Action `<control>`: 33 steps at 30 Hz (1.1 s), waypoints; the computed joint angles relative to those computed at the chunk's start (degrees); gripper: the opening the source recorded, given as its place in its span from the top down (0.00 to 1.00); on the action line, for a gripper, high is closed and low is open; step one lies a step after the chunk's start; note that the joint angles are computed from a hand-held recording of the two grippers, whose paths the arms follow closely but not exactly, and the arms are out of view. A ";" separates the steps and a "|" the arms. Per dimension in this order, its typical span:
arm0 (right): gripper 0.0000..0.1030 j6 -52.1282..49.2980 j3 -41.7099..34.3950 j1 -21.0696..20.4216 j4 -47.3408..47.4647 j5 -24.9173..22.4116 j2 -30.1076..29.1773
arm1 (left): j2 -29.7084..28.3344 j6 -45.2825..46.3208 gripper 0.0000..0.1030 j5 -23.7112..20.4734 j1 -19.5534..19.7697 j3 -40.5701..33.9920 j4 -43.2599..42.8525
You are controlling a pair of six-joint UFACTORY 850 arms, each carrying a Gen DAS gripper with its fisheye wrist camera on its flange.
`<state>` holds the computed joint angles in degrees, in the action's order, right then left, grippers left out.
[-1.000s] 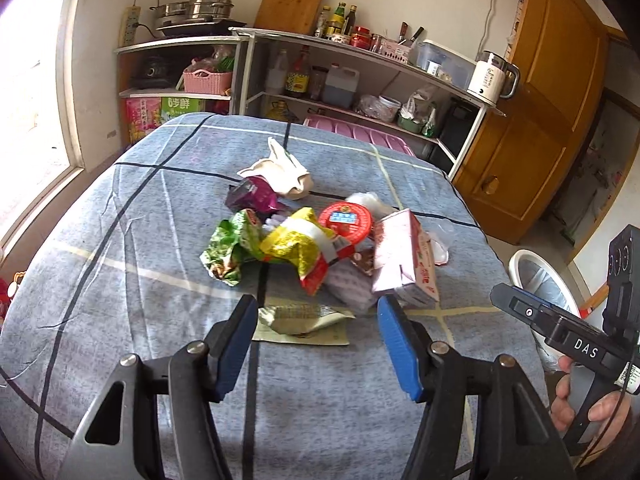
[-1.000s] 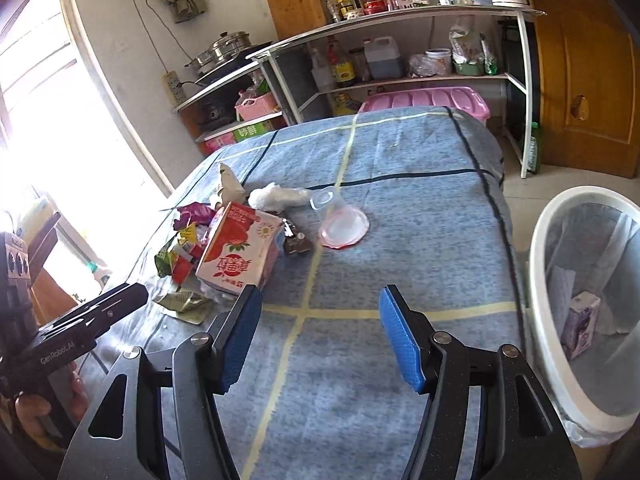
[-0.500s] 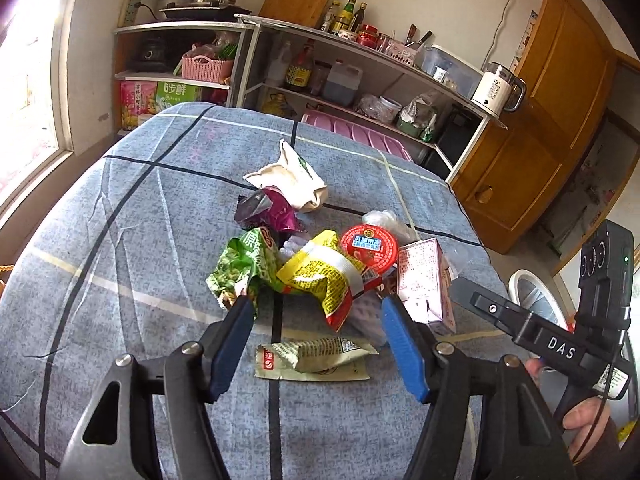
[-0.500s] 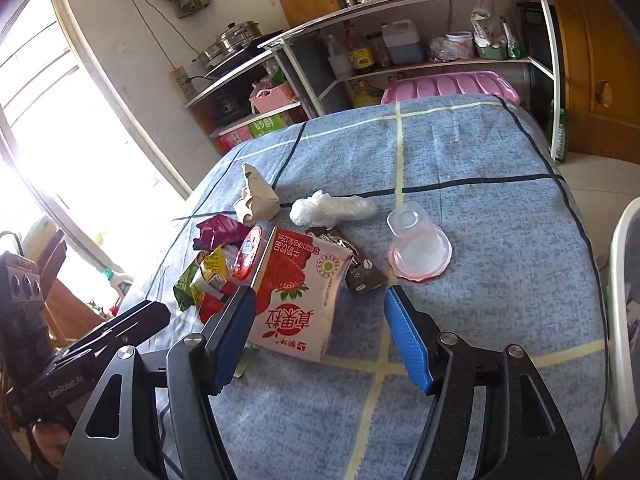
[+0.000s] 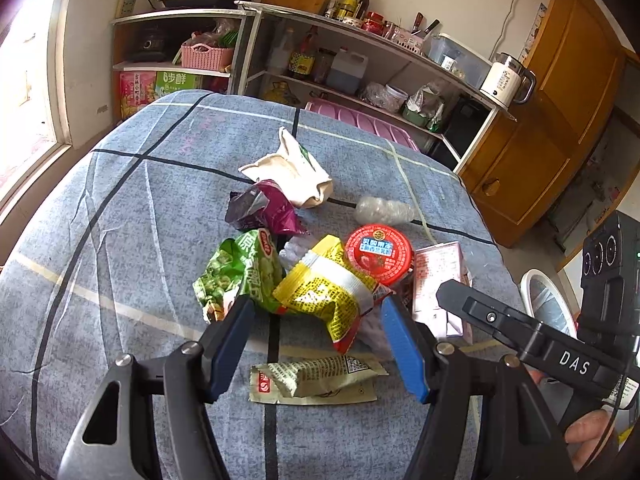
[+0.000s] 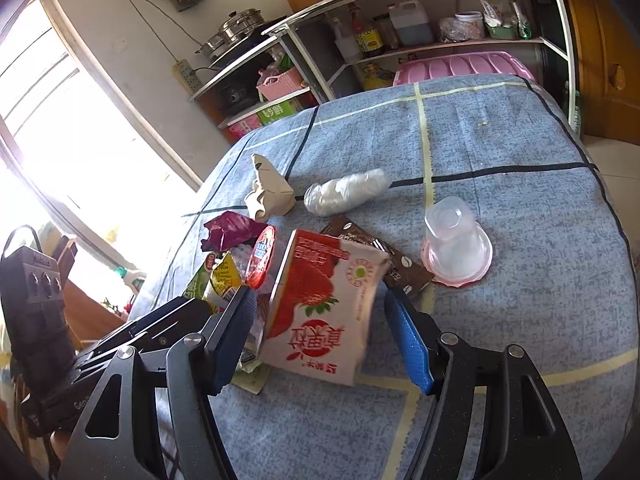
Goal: Collect trash
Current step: 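Grasp the yellow snack bag with the left gripper while the right grasps the juice carton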
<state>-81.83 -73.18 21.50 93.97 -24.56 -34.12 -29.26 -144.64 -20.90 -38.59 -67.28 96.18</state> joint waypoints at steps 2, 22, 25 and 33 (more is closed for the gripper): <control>0.35 -0.09 -0.33 0.32 -0.52 0.12 -0.49 | 0.11 -0.25 0.33 0.12 0.09 0.30 0.04; 0.49 -20.95 5.94 -0.11 17.97 4.94 3.82 | -2.66 2.67 0.33 0.34 0.14 -4.63 -7.42; 0.49 -20.05 6.34 -0.50 16.81 4.12 3.72 | -4.37 11.98 0.34 -1.81 0.07 -7.13 -16.99; 0.49 -23.57 7.60 -1.11 19.74 3.44 4.19 | -5.29 11.10 0.41 -1.95 -0.04 -7.36 -17.89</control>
<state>-105.40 -65.57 20.38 113.72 -21.12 -29.93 -34.55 -133.53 -22.85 -38.63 -74.64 78.29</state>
